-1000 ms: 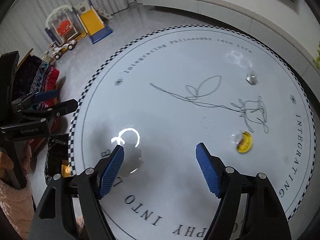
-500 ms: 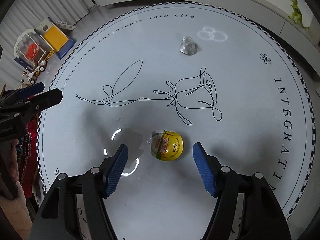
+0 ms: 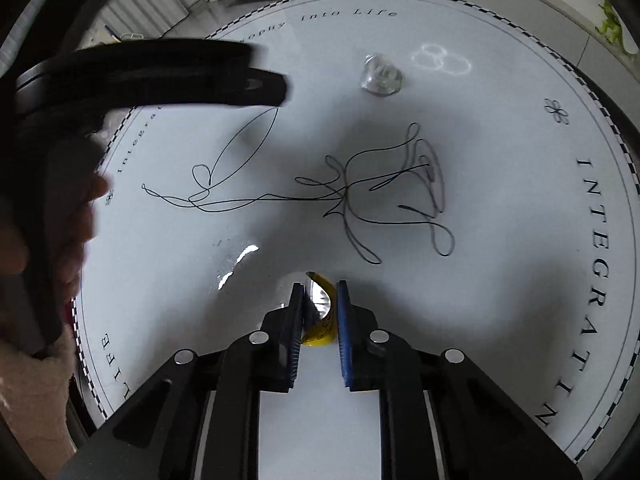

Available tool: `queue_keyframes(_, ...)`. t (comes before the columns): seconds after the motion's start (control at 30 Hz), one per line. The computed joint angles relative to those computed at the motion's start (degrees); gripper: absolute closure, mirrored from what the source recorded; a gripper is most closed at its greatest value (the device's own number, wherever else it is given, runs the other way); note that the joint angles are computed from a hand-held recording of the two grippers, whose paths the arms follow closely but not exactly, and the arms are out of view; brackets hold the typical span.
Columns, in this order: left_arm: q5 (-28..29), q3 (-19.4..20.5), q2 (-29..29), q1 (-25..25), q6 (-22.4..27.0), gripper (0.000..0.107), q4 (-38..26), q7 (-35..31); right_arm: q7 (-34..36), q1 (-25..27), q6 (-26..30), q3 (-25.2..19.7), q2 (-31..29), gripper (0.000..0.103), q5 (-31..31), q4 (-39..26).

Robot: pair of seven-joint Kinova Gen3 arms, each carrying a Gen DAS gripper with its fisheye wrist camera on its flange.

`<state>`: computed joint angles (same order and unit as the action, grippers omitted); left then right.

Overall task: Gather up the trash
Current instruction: 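Grasp the clear plastic cup with the left tool while the right tool grasps the yellow ball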

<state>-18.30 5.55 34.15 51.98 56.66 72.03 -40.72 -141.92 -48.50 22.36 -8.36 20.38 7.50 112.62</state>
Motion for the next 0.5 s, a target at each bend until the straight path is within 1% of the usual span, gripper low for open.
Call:
queue_keyframes(0.1, 0.9, 0.6, 5.3, -0.9, 2.1, 0.01, -7.6, -3.1, 0.0, 0.4, -0.4, -0.1, -0.9, 0.087, -0.2, 1.6)
queue_keyframes(0.2, 2.7, 0.1, 9.5, -1.4, 3.1, 0.01, -13.8, -4.8, 0.6, 1.6, -1.8, -0.8, -1.3, 0.087, -1.1, 3.0)
queue_keyframes(0.3, 4.4, -0.4, 12.5, -1.4, 4.0, 0.01, -18.5, -6.6, 0.6, 1.6, -2.1, -0.6, -1.4, 0.087, -1.3, 3.3)
queue_keyframes(0.43, 4.1, -2.2, 15.0, 0.2, 4.9, 0.01, -22.4, -7.8, -0.3, 0.6, -1.9, 0.1, -1.3, 0.087, -0.8, 3.0)
queue_keyframes(0.47, 3.9, -2.6, 15.4, 0.7, 4.9, 0.015, -23.1, -8.0, -0.5, 0.4, -1.9, 0.2, -1.3, 0.087, -0.6, 3.0)
queue_keyframes(0.5, 3.6, -3.0, 15.6, 0.9, 5.1, 0.022, -23.3, -8.4, -0.8, 0.2, -2.0, 0.3, -1.3, 0.087, -0.5, 3.0)
